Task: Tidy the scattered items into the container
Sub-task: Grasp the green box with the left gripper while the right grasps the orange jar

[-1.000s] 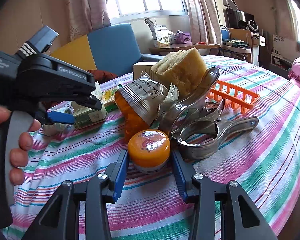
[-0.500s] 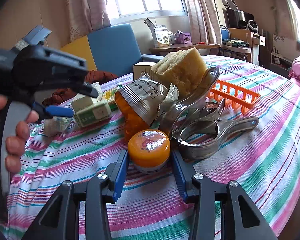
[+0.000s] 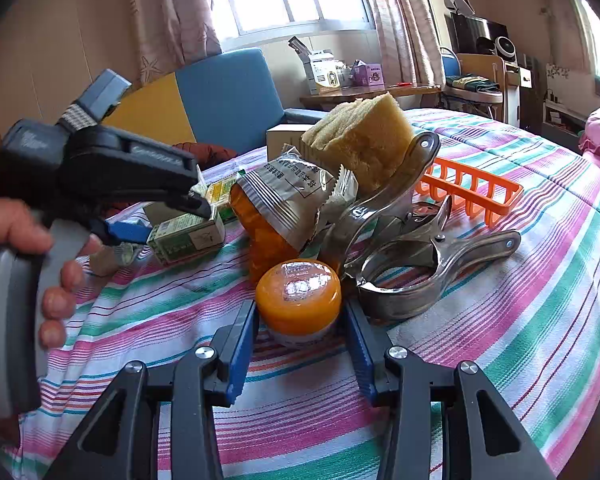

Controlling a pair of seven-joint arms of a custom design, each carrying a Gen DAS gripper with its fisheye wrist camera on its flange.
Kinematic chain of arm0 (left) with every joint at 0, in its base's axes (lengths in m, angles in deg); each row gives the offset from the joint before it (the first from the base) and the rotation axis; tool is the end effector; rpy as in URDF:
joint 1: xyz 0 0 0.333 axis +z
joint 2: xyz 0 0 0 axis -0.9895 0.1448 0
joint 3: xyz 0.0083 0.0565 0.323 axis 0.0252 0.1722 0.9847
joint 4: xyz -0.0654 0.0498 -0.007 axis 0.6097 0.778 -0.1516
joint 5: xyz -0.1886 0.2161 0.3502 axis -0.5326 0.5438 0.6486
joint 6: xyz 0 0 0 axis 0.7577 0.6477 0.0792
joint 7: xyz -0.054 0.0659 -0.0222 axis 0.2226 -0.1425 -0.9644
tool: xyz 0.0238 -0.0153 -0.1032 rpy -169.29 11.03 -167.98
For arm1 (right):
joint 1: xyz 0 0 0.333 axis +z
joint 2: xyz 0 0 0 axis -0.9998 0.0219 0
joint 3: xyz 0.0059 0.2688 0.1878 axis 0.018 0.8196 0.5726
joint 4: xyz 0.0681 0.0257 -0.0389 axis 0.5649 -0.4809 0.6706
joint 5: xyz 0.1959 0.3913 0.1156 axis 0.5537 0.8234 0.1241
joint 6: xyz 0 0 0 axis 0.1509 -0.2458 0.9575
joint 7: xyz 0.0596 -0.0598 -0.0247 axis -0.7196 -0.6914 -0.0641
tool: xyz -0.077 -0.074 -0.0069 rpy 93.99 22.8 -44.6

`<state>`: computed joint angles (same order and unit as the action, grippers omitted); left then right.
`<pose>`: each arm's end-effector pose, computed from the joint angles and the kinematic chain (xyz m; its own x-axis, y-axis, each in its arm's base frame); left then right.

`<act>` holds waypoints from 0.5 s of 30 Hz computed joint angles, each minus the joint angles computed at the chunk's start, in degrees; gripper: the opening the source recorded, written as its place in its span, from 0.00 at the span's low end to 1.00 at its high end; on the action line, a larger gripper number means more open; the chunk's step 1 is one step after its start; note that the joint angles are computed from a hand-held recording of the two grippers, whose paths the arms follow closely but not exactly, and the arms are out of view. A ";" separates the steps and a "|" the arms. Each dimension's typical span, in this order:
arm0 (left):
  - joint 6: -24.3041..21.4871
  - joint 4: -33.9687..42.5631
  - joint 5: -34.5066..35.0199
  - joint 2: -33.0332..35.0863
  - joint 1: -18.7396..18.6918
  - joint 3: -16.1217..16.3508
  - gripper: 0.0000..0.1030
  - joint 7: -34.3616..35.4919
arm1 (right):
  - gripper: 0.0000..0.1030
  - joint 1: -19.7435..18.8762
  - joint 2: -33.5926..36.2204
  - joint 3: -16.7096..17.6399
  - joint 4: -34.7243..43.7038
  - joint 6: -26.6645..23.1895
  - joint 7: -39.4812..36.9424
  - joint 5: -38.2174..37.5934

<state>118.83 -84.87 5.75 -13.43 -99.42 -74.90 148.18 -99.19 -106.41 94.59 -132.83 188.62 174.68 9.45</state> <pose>0.5124 -0.3143 0.4196 -0.3778 -0.9095 0.1734 -0.8524 0.2686 -0.4487 0.3291 0.1579 0.3663 -0.3245 -0.9188 -0.2249 -0.5045 0.3692 -0.7805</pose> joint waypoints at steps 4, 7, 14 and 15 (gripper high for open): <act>-2.19 -5.65 -7.73 -4.81 -1.63 1.05 0.44 7.15 | 0.44 -0.30 0.10 0.47 0.29 -0.23 0.34 -0.19; 2.50 -10.20 -12.46 -9.27 -3.45 2.20 0.51 13.65 | 0.44 -0.42 0.14 0.54 0.31 -0.02 0.57 -0.30; 6.65 -7.09 1.39 -6.64 -1.70 0.65 0.61 15.33 | 0.43 -0.24 0.03 0.43 0.22 -0.07 0.72 -0.42; 5.98 -5.91 4.35 -5.39 -1.12 0.25 0.61 15.40 | 0.44 -0.24 0.03 0.42 0.22 -0.07 0.73 -0.43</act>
<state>124.81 -90.78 10.10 -18.82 -100.54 -74.65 163.58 -99.44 -106.37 95.01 -132.60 188.55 175.41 9.02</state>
